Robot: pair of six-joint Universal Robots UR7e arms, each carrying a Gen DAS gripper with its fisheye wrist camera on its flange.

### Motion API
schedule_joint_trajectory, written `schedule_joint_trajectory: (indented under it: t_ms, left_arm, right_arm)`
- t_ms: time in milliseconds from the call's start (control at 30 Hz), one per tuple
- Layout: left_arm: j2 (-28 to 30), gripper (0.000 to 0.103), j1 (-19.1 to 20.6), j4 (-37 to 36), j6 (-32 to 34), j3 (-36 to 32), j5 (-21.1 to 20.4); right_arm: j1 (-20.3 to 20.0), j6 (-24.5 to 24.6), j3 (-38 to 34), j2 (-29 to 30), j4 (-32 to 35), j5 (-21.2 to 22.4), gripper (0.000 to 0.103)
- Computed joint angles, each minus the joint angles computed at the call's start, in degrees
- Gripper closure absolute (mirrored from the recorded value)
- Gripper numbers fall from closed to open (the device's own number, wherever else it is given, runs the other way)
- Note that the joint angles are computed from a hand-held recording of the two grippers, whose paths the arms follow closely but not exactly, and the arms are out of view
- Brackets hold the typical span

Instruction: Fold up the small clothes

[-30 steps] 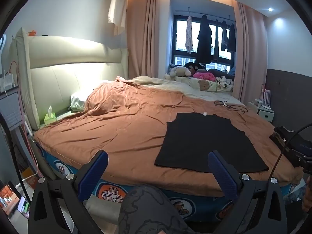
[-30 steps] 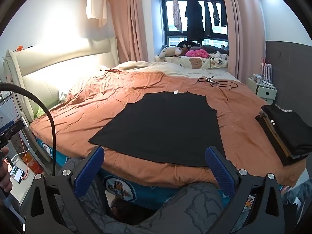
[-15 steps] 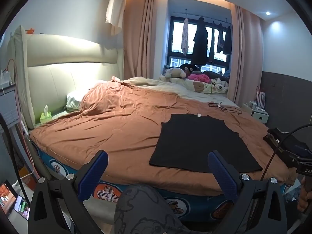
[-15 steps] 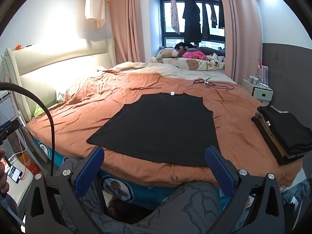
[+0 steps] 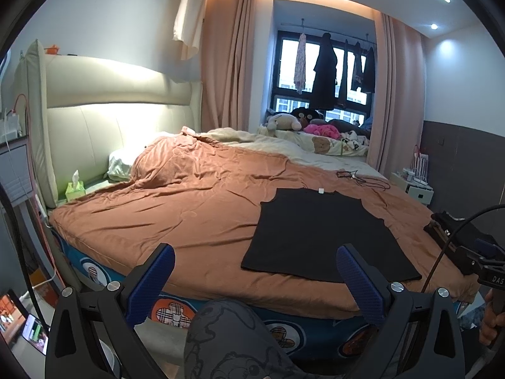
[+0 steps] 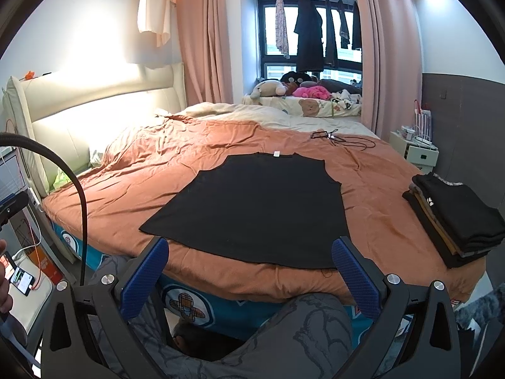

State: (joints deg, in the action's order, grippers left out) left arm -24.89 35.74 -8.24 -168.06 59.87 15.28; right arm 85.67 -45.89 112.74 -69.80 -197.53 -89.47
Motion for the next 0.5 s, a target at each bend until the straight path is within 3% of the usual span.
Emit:
schedule_joint_trajectory:
  t_ms: [500]
  left_arm:
    - [-0.3, 0.0, -0.4, 0.8, -1.3, 0.6, -0.3]
  right_arm:
    - [-0.2, -0.5, 1.0, -0.2, -1.3, 0.5, 0.0]
